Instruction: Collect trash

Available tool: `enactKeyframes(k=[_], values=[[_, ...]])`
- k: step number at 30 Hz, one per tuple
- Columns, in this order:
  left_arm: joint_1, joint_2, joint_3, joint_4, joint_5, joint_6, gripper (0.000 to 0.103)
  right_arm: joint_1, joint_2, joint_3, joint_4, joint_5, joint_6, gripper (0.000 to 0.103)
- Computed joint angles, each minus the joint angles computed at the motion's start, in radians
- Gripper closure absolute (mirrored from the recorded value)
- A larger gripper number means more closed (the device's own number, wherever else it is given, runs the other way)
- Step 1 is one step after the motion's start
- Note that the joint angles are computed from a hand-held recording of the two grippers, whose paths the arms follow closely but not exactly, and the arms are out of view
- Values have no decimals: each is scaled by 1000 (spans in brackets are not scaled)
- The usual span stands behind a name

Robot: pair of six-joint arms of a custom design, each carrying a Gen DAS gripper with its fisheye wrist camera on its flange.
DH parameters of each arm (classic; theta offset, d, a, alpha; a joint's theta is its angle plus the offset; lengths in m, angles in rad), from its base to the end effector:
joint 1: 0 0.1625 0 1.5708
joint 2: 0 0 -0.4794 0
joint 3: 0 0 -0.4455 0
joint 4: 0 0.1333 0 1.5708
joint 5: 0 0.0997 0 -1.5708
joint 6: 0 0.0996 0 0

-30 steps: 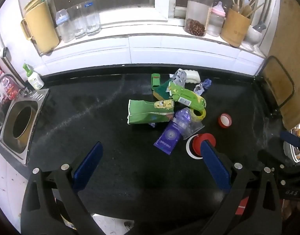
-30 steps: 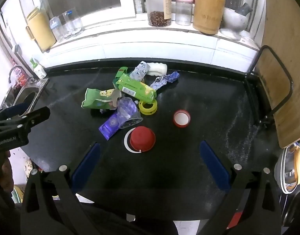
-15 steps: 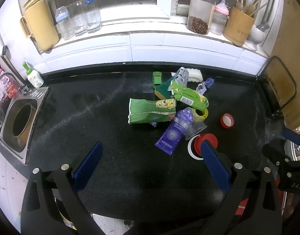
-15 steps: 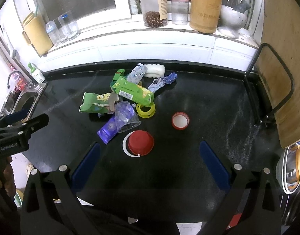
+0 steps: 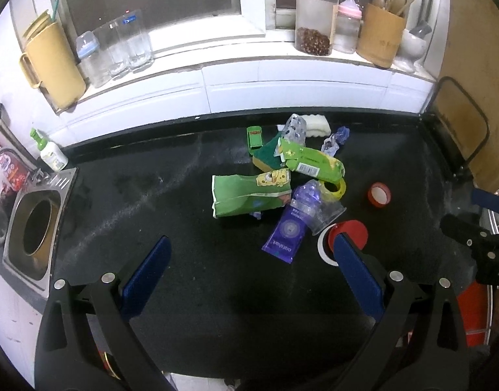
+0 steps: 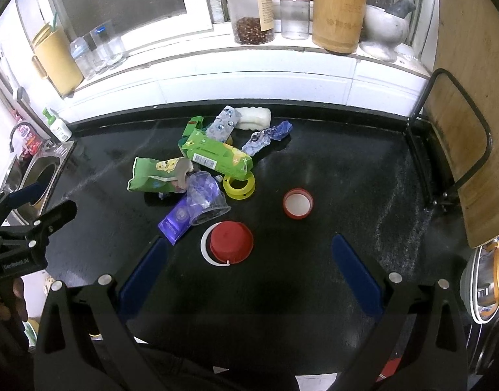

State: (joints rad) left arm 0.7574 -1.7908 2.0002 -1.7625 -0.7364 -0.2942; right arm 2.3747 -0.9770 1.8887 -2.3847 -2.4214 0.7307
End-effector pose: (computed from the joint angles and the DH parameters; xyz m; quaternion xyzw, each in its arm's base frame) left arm -0.1699 -0.4457 0.4691 0.2381 0.8826 -0.2062 0.3489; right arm 0.4970 -0.3978 0.1325 0.0534 -0.9085 0.2540 0.3275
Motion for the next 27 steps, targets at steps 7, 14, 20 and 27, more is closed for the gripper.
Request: enactKeyframes(k=[7, 14, 20, 27], values=[[9, 14, -12, -1, -12, -7, 6, -8, -2, 4, -13, 1, -7, 6], [13, 14, -15, 9, -8, -16, 6, -13, -2, 5, -20, 4, -15, 6], [22, 12, -16, 10, -14, -14, 6, -16, 1, 3, -22, 4, -18, 6], [34, 18, -17, -3, -33, -4, 6, -15, 3, 5, -22, 2, -14, 6]])
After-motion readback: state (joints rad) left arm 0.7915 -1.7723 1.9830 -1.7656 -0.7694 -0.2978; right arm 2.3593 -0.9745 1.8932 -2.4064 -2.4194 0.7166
